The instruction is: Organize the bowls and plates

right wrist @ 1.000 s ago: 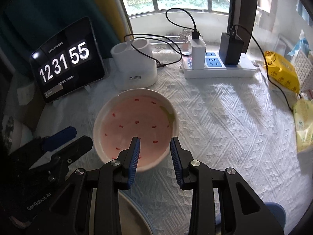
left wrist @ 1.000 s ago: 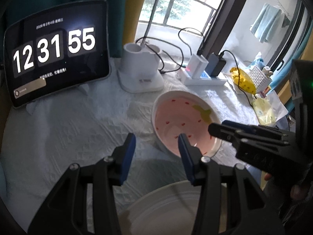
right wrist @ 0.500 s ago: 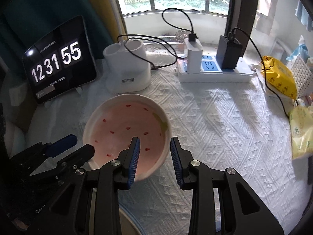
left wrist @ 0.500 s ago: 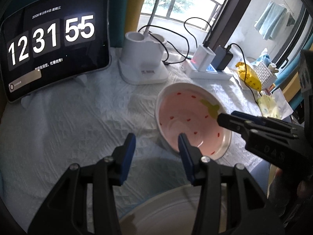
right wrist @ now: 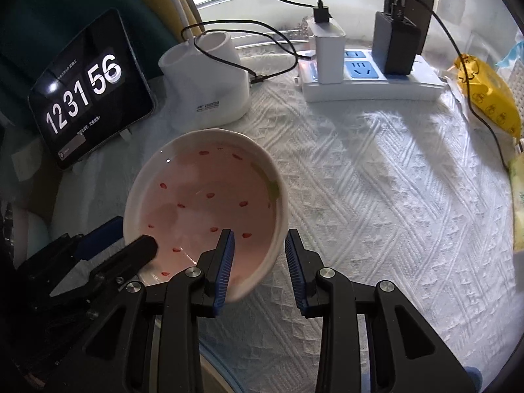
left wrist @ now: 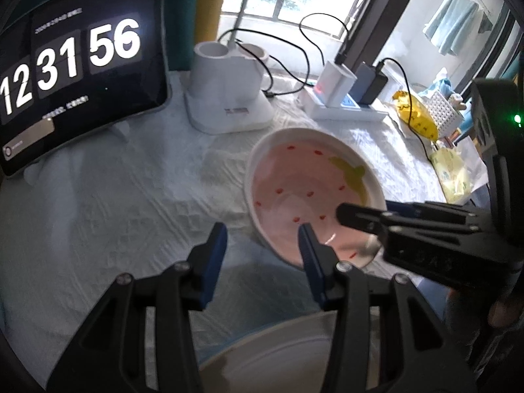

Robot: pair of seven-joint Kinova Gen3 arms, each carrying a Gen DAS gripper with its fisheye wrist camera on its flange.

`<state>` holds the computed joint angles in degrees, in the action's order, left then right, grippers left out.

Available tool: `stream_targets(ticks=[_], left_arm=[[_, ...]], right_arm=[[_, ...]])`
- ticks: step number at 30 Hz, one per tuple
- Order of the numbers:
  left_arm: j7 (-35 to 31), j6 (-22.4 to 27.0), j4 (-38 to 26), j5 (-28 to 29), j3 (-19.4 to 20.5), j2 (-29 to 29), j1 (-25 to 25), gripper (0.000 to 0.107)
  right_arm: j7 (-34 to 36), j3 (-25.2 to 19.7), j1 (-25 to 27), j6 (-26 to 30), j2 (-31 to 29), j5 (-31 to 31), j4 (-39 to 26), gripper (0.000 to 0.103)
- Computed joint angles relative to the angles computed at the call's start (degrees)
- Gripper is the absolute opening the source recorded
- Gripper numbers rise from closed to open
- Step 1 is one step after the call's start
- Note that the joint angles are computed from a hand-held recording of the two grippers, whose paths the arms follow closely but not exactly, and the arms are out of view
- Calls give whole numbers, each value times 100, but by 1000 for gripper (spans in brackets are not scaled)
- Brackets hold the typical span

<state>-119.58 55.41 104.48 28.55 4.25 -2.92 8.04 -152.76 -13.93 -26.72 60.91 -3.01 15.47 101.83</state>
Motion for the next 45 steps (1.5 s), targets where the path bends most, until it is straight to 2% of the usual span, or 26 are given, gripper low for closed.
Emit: stream_targets(ticks=[3,6,8,13,18,23,33,45], left_arm=[[-149,-48,83,95,12,-7,32,46],[-231,-159,196,165,25,-48,62,45],[-211,-293,271,147,38,-104,89,44],[-215,-502,394,116,15,-232,136,42],[-441,-537,438,299,-87,-388,169,42],[-347,-568,421,232,-88,-540,220,42],[-416,-363,395,361,-287,-897,270,42],[-317,-132,360,348,-420,-1402,403,42]], right_arm=[[34,-15,-21,-6,44,35,-14,34],[-45,-47,-60,-1,19,165,17,24],[-67,-68,-83,13,8,223,31,21],[-77,-101,-134,5,5,333,34,21],[-253,-184,-178,-13,-116,557,105,21],[-466,-320,-191,56,-252,747,113,21],[-736,-606,-224,230,-510,1030,67,21],[-1020,-1036,-258,754,-788,1228,-195,21]])
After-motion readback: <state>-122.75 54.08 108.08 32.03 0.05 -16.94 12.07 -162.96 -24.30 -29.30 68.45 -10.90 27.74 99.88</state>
